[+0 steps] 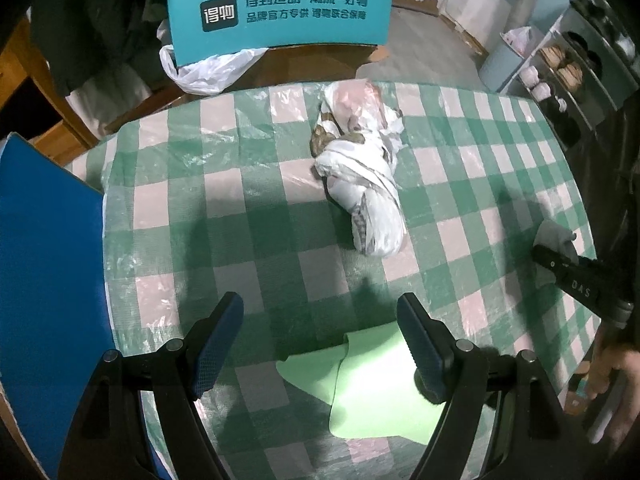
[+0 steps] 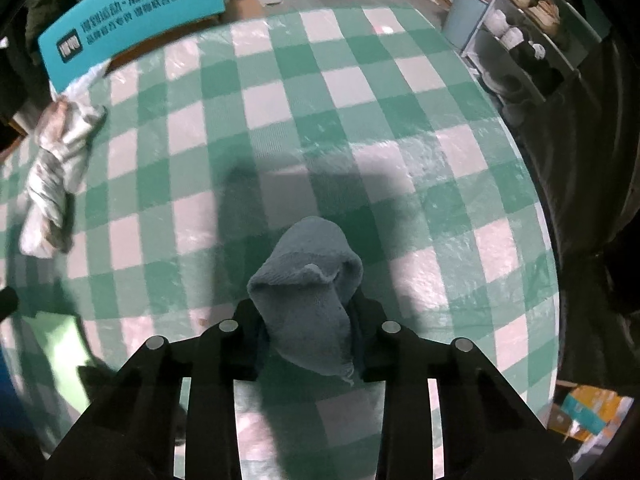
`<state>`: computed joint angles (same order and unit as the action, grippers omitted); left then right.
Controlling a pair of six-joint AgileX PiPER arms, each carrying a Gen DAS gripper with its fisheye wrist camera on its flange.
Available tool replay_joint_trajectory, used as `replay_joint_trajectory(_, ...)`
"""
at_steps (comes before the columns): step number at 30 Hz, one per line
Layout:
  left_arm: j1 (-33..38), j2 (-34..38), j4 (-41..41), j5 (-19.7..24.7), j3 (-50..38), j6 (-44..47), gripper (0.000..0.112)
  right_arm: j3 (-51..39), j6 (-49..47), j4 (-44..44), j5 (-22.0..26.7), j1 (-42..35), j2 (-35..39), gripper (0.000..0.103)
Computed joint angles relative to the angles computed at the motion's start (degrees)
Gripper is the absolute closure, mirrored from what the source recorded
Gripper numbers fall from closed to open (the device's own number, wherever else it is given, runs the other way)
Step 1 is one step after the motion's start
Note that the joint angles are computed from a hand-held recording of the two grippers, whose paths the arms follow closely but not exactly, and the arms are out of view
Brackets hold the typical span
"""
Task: Organize soft objects
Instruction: 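Grasp the grey sock with the right tool while the left tool grasps the white-pink wrapped bundle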
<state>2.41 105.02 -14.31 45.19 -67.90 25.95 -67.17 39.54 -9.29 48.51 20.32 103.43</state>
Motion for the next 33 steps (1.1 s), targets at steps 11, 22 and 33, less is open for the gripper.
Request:
replay_joint_trajectory(11, -1.87, 4.47, 2.43, 1.56, -7.92, -4.01, 0.026, -12.52, -9.65, 6.07, 3.96, 0.59, 3.79, 0.076)
replay_joint_trajectory(22, -4.76, 11.96, 4.41, 3.88, -17.15, -9.34, 0.026, -27.43, -16.14, 5.76, 10.24, 1.32, 11.16, 0.076)
replay_joint_trajectory(33, -8.98, 16.83, 9.26, 4.03, -21.96, -14.13, 0.026, -26.37, -14.56, 5.25, 9.26, 1.87, 12.37, 0.075)
